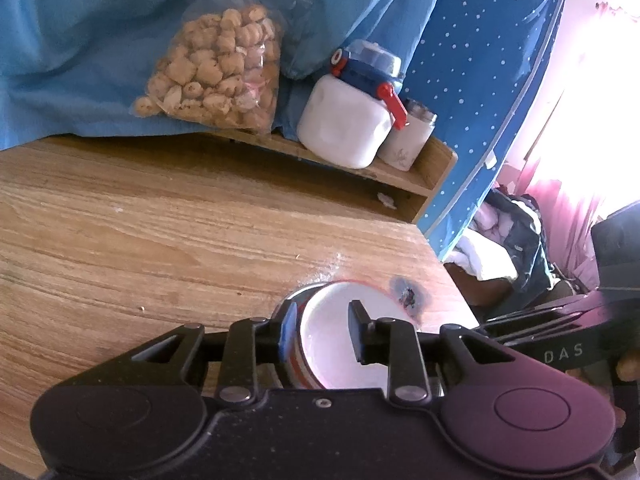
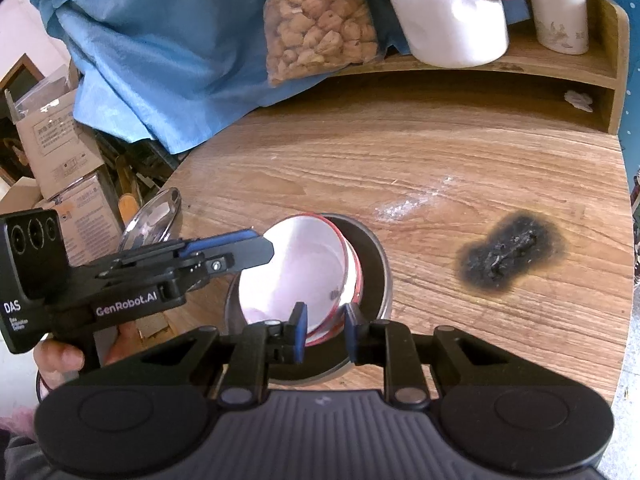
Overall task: Organize plates and bowls
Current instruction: 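Open both grippers to release the second white bowl, then move both grippers to the steel bowl rim and close on it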
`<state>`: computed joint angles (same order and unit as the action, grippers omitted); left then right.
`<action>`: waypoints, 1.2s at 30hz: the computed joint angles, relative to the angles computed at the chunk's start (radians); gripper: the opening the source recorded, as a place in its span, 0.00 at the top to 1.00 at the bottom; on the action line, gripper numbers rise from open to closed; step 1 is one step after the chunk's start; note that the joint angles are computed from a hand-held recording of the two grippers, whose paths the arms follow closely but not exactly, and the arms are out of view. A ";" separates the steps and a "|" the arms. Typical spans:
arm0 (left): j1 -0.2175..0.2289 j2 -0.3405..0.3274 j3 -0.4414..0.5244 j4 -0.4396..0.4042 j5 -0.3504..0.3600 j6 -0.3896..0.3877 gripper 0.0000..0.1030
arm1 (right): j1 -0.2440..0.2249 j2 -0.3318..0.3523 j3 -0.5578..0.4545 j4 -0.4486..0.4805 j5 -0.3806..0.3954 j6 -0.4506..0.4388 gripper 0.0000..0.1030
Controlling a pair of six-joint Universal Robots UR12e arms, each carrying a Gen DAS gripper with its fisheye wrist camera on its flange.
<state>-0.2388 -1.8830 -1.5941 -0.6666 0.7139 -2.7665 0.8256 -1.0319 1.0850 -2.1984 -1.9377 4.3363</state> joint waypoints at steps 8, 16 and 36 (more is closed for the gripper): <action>0.005 0.004 -0.005 0.023 -0.013 -0.010 0.65 | 0.005 0.005 -0.012 0.016 -0.025 -0.004 0.69; 0.008 0.003 -0.034 0.220 0.027 -0.131 0.01 | 0.025 0.003 -0.020 0.032 -0.131 -0.018 0.18; -0.004 -0.018 0.036 0.005 0.310 0.021 0.01 | 0.026 0.031 -0.126 0.471 -0.178 0.099 0.00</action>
